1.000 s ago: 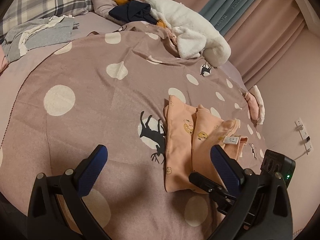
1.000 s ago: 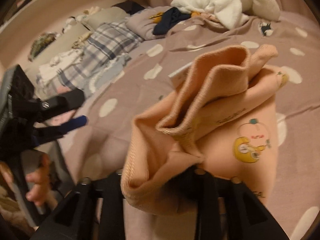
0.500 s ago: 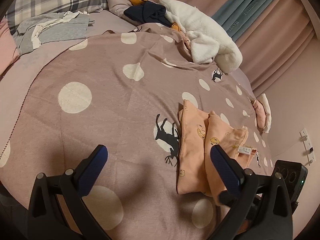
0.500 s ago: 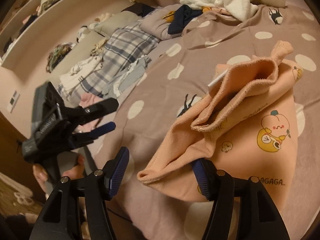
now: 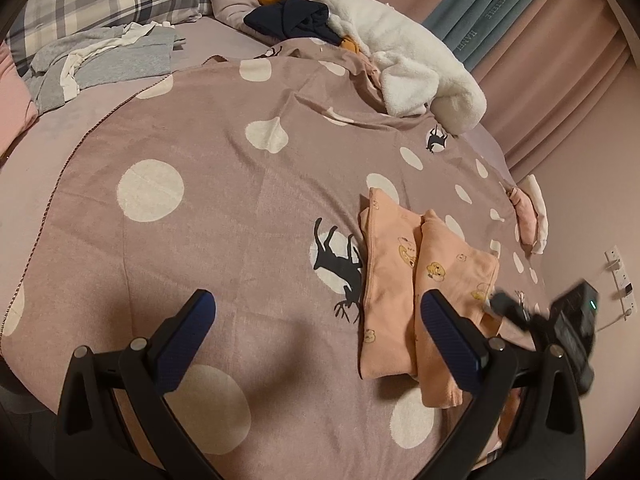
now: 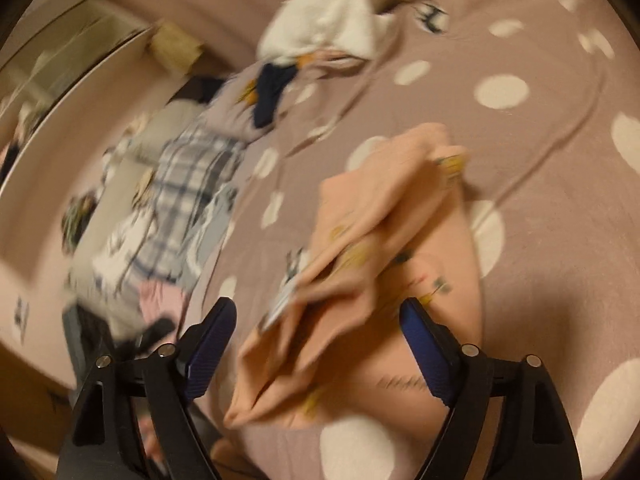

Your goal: Fold small clothes

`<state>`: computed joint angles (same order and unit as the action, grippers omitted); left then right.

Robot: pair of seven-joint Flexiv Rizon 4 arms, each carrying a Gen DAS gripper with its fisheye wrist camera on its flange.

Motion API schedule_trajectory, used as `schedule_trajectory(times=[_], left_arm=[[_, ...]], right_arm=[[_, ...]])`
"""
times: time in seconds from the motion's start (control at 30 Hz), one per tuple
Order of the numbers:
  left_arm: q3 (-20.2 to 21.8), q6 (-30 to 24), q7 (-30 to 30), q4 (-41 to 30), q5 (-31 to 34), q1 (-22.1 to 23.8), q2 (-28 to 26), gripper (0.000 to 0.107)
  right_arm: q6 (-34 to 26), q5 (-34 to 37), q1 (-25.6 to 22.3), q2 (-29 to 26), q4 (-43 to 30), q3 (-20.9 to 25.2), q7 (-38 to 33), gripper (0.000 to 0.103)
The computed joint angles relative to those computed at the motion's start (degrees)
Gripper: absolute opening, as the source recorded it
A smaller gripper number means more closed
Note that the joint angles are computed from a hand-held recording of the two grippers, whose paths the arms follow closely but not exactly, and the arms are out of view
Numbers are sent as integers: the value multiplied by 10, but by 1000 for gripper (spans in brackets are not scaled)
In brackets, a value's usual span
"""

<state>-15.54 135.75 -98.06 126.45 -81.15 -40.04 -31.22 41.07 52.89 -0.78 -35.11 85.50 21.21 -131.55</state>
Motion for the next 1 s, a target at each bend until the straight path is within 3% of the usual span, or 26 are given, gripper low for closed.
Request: schedule_trajectory(times=[0.1,0.33,0.37,0.43,0.47,0.6,0.7,0.83,0.97,1.0], left_arm=[[0,0,-2,2,0,0,0,103],[7,-8,-45,22,16,5,6,103],[8,-11,-53,24,19,6,7,103],[11,-15,-66,30,24,7,9,103],[12,-16,-74,34,28,7,10,103],[18,-17,-92,45,36,4,15,103],[20,-16,-109,54,36,3,17,103],[24,-22,-131,65,43,5,21,103],[27,-30,-149,71,49,7,24,103],[28,-33,-147,71,50,6,25,103]], right_arm=[[-34,-2,4,-31,-41,-3,59,84],[-53,44,-2,-53,-83,23,66,84],[-37,38,10,-49,-80,17,65,78],[27,-31,71,-37,-67,-17,99,39],[44,-63,89,-38,-64,-28,132,13],[58,-61,66,-46,-68,8,116,13],[135,-60,72,-22,-42,15,96,12],[166,-61,66,-15,-46,29,95,12],[201,-139,128,-26,-51,2,149,12],[186,-167,140,-34,-55,0,164,12]])
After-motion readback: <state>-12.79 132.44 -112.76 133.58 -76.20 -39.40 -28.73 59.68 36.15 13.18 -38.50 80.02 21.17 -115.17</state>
